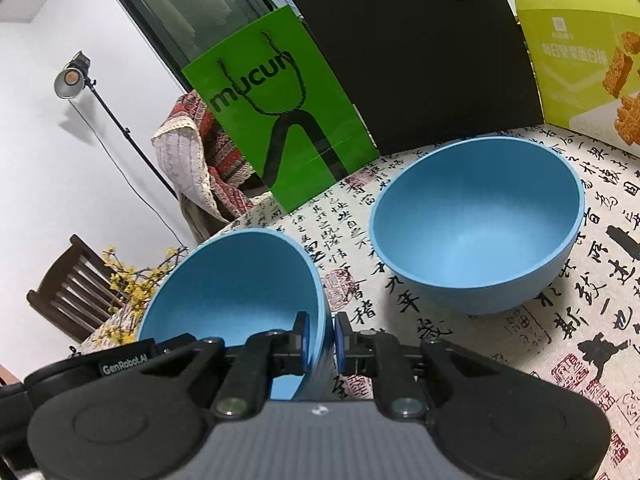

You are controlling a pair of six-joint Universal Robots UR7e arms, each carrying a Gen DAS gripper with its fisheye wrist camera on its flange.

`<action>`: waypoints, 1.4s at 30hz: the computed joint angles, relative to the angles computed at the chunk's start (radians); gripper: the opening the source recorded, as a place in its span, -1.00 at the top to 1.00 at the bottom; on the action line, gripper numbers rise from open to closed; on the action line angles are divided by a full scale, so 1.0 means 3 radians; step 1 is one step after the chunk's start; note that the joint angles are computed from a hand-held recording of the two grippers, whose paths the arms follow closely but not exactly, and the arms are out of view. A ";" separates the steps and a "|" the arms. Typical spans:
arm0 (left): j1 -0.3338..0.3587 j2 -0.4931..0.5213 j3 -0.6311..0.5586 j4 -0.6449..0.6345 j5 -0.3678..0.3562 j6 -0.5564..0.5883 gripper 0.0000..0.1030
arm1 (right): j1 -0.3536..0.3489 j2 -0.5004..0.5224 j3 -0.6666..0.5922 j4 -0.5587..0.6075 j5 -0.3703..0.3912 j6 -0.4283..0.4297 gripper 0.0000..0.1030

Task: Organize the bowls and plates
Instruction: 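Lift the gripped blue bowl off the table with both grippers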

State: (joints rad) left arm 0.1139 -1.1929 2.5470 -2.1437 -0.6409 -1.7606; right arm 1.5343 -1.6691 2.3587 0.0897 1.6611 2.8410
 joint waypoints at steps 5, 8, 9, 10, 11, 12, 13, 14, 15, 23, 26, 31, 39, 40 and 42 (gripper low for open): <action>-0.0149 -0.0102 -0.0044 0.0351 -0.0054 -0.0235 0.82 | -0.0017 -0.0140 0.0063 0.0036 -0.0119 -0.0046 0.76; -0.0249 -0.0164 -0.0095 0.0610 -0.0096 -0.0404 0.81 | 0.0005 -0.0246 0.0110 0.0045 -0.0172 -0.0078 0.76; -0.0288 -0.0184 -0.0108 0.0703 -0.0106 -0.0470 0.81 | -0.0001 -0.0289 0.0125 0.0062 -0.0206 -0.0090 0.76; -0.0331 -0.0201 -0.0125 0.0807 -0.0117 -0.0549 0.81 | -0.0013 -0.0331 0.0139 0.0089 -0.0251 -0.0101 0.75; -0.0368 -0.0216 -0.0138 0.0894 -0.0132 -0.0622 0.81 | -0.0021 -0.0370 0.0151 0.0118 -0.0291 -0.0107 0.75; -0.0403 -0.0231 -0.0150 0.0971 -0.0152 -0.0685 0.81 | -0.0024 -0.0407 0.0165 0.0138 -0.0325 -0.0106 0.75; -0.0429 -0.0243 -0.0162 0.1036 -0.0171 -0.0729 0.81 | -0.0025 -0.0439 0.0177 0.0152 -0.0353 -0.0109 0.75; -0.0464 -0.0257 -0.0173 0.1113 -0.0196 -0.0788 0.81 | -0.0022 -0.0466 0.0188 0.0166 -0.0371 -0.0108 0.75; -0.0498 -0.0266 -0.0187 0.1192 -0.0218 -0.0845 0.81 | -0.0029 -0.0491 0.0198 0.0190 -0.0403 -0.0111 0.75; -0.0726 -0.0376 -0.0206 0.1610 -0.0408 -0.1229 0.81 | -0.0092 -0.0547 0.0230 0.0324 -0.0606 -0.0127 0.75; -0.0802 -0.0396 -0.0209 0.1710 -0.0482 -0.1314 0.81 | -0.0090 -0.0543 0.0236 0.0337 -0.0643 -0.0135 0.75; -0.0901 -0.0436 -0.0203 0.1818 -0.0565 -0.1428 0.81 | -0.0094 -0.0555 0.0258 0.0359 -0.0694 -0.0160 0.75; -0.1035 -0.0516 -0.0197 0.1998 -0.0646 -0.1616 0.81 | -0.0056 -0.0563 0.0270 0.0388 -0.0712 -0.0173 0.75; -0.1057 -0.0526 -0.0197 0.2017 -0.0660 -0.1637 0.81 | -0.0042 -0.0568 0.0271 0.0392 -0.0708 -0.0170 0.75; -0.1109 -0.0556 -0.0196 0.2071 -0.0688 -0.1677 0.81 | -0.0016 -0.0573 0.0270 0.0411 -0.0700 -0.0161 0.75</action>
